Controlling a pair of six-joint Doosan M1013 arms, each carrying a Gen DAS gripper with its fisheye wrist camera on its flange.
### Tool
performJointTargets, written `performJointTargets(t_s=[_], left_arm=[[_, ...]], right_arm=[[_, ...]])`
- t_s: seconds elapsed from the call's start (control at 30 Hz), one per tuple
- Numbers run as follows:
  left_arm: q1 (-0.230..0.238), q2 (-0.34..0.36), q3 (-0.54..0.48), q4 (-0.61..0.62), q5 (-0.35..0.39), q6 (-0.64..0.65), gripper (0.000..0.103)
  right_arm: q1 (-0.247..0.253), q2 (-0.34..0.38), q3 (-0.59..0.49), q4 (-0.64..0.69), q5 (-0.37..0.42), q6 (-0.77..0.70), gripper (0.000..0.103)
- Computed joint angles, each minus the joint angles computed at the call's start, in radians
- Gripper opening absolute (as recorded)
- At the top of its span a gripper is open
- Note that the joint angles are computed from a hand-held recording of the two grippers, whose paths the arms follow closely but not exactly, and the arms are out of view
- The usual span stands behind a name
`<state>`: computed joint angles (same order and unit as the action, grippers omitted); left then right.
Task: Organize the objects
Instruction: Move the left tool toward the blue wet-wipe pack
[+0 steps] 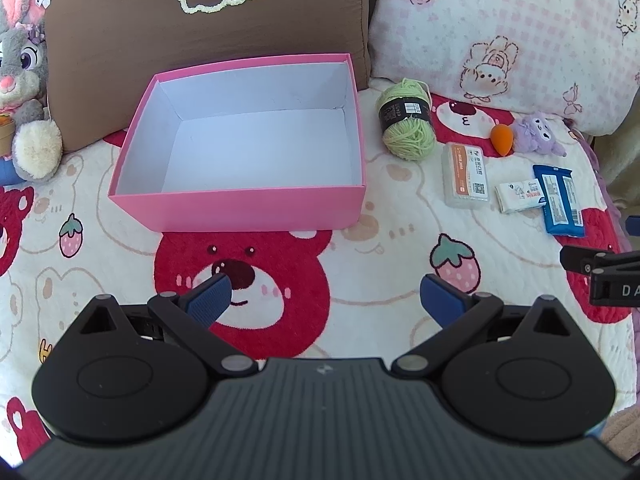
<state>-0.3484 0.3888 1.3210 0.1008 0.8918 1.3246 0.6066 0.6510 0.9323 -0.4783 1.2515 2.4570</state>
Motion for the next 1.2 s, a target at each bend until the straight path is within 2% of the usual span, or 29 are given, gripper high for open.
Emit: performJointTargets(t_s=[0.17, 0.23, 0.4, 0.47, 0.73, 0.8, 0.97, 1.03, 1.2], left_arm=[[-0.005, 0.004, -0.03, -0.031, 0.025, 0.072, 0.101], [-0.006, 0.007, -0.052, -0.065, 0.038, 0.136, 0.101], [-0.024, 0.022, -0.123, -0.07, 0.049, 0.223, 0.101], [-0.026, 0.035, -0.154, -0.099, 0.049, 0.25, 0.101], [-0.057, 0.101, -0.255, -0.162, 0.05, 0.307, 0.1], [-0.063, 0.12, -0.281, -0.191, 0.063, 0.323, 0.099], [-0.077, 0.163, -0.33, -0.235, 0.07, 0.326, 0.098], [-0.084, 0.182, -0.348, -0.25, 0.069, 0.327, 0.098], [-0.094, 0.24, -0.402, -0.314, 0.096, 0.35, 0.098]], right_arm=[[-0.001, -0.031, 0.027, -0.017, -0.041, 0.008, 0.101], [-0.003, -0.061, 0.059, -0.037, -0.098, 0.017, 0.101], [-0.003, -0.126, 0.148, -0.193, -0.234, 0.108, 0.101], [-0.007, -0.133, 0.166, -0.231, -0.242, 0.125, 0.101], [-0.048, -0.162, 0.236, -0.236, -0.307, 0.123, 0.101], [-0.052, -0.163, 0.251, -0.267, -0.311, 0.127, 0.098], [-0.088, -0.173, 0.301, -0.192, -0.384, 0.099, 0.093], [-0.097, -0.168, 0.31, -0.172, -0.388, 0.084, 0.091], [-0.11, -0.169, 0.335, -0.196, -0.418, 0.103, 0.09]])
